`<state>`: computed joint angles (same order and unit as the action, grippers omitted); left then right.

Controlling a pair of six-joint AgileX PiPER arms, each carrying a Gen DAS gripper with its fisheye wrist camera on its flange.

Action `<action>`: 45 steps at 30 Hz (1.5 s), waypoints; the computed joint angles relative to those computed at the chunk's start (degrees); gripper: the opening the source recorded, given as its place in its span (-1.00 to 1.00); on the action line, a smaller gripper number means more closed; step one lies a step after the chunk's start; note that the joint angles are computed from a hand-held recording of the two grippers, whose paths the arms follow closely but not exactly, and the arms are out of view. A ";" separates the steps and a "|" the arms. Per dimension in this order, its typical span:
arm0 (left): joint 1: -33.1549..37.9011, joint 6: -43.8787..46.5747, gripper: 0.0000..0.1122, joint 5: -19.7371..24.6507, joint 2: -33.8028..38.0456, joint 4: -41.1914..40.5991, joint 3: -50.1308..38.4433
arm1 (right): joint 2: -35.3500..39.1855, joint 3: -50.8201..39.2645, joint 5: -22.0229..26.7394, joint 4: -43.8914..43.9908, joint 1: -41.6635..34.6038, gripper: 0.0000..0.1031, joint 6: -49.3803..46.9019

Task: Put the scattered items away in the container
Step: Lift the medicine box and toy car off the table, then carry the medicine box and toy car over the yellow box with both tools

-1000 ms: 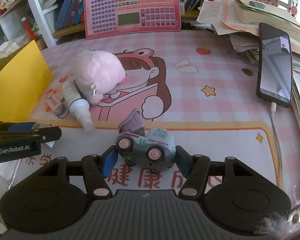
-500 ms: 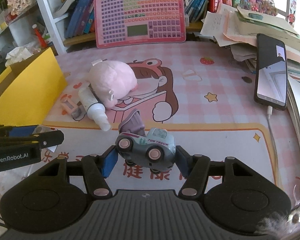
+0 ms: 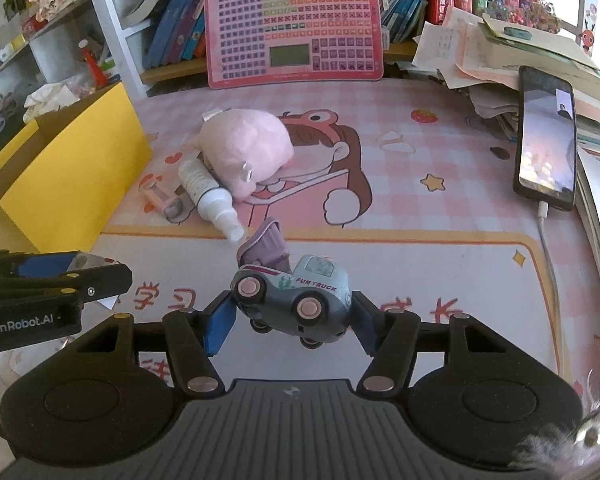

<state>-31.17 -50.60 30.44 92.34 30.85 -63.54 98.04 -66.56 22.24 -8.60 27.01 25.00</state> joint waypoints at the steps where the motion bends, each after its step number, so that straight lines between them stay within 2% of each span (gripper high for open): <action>1: 0.12 0.24 -0.08 -0.20 -0.43 -0.32 0.56 | -0.25 0.25 0.26 -1.08 0.47 0.15 1.40; 7: 1.95 3.52 -0.08 -3.59 -3.95 -3.16 4.88 | -2.33 2.12 2.17 -11.20 4.05 0.15 13.92; 13: 5.19 10.56 -0.08 -8.63 -8.78 -8.47 10.56 | -4.54 3.64 6.93 -25.17 9.88 0.15 31.96; 18: 10.16 25.86 -0.08 -11.11 -13.70 -20.85 15.23 | -5.51 3.88 13.17 -32.73 16.56 0.15 44.86; 23: 16.40 45.12 -0.08 -10.22 -20.25 -36.85 20.53 | -4.95 2.73 19.73 -36.28 24.53 0.15 53.83; 32: 33.52 77.96 -0.09 -1.58 -31.78 -60.94 27.04 | -0.83 -2.81 28.47 -39.12 36.60 0.15 64.23; 38: 49.70 97.25 -0.09 8.44 -36.47 -72.78 29.23 | 3.02 -8.17 32.63 -40.33 42.82 0.15 67.53; 45: 68.75 113.36 -0.09 21.54 -39.15 -79.72 30.07 | 7.40 -14.83 35.37 -39.77 47.07 0.15 67.48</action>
<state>37.58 62.76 51.98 53.19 -48.88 -33.47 105.44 -81.39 57.61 -48.38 74.08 92.48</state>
